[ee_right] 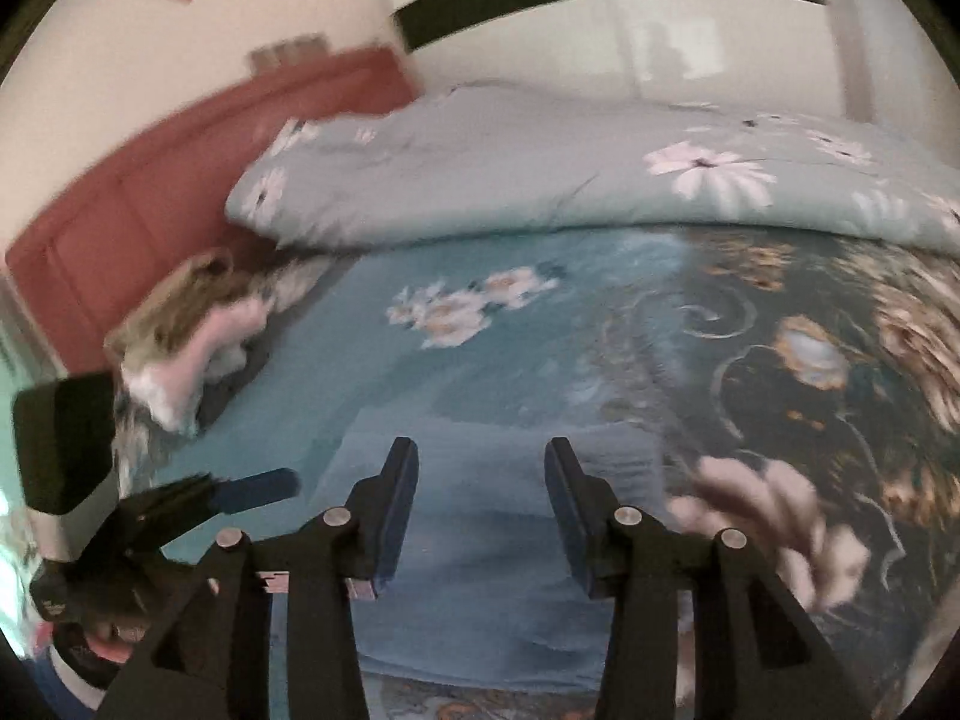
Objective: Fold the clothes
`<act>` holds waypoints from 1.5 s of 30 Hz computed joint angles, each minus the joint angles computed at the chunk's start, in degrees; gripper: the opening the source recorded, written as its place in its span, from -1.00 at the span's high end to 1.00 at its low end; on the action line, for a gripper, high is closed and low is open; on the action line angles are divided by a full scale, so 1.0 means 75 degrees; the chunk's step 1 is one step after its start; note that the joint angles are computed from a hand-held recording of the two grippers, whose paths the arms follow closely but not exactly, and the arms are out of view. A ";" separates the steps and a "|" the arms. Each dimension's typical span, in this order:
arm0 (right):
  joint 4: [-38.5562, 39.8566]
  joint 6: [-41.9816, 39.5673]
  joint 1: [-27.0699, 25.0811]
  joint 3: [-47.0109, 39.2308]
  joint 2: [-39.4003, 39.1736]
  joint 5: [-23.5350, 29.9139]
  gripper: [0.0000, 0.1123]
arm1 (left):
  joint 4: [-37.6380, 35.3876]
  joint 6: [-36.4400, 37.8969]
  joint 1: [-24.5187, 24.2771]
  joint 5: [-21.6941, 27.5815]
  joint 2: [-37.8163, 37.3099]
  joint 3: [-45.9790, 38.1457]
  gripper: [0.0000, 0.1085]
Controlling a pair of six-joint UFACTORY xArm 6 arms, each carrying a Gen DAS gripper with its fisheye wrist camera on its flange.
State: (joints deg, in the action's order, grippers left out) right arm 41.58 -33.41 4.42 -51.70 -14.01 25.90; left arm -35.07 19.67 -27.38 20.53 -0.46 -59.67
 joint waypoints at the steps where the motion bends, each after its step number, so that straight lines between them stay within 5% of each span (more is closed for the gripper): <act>1: -0.0330 0.0315 -0.0026 -0.0024 0.0187 -0.0120 0.19 | -0.0078 0.0044 0.0005 0.0015 0.0063 -0.0006 -0.41; 8: 0.1343 -0.0060 -0.0647 -0.0326 0.0892 0.0695 0.20 | 0.0165 -0.0027 -0.0044 0.0042 0.0130 0.0011 -0.41; 13: 0.2122 -0.0854 -0.0763 0.0141 -0.0025 0.0688 0.19 | -0.1452 0.0637 0.0169 -0.0176 -0.0485 0.0432 -0.42; 18: 0.2514 -0.0638 -0.1529 0.0858 -0.0586 0.0930 -0.17 | -0.1760 -0.0354 0.0586 -0.0569 -0.0601 0.0750 -0.50; 23: 0.3324 -0.0653 -0.2292 0.1129 -0.0339 0.2045 -0.42 | -0.1584 -0.1156 0.0830 0.0055 -0.0125 0.0611 -0.56; 37: 0.3900 -0.1339 -0.1716 0.0573 0.0493 0.1985 -0.44 | -0.1332 -0.0711 0.0334 0.0106 0.0443 0.0103 -0.82; 45: 0.3779 -0.1125 -0.1496 0.0368 0.0636 0.1871 -0.59 | -0.2435 0.0127 0.0294 0.0607 0.0556 -0.0140 -0.82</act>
State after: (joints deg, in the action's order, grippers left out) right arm 69.92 -41.84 -6.80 -48.93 -9.24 39.94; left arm -53.33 20.62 -25.17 25.08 3.71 -60.71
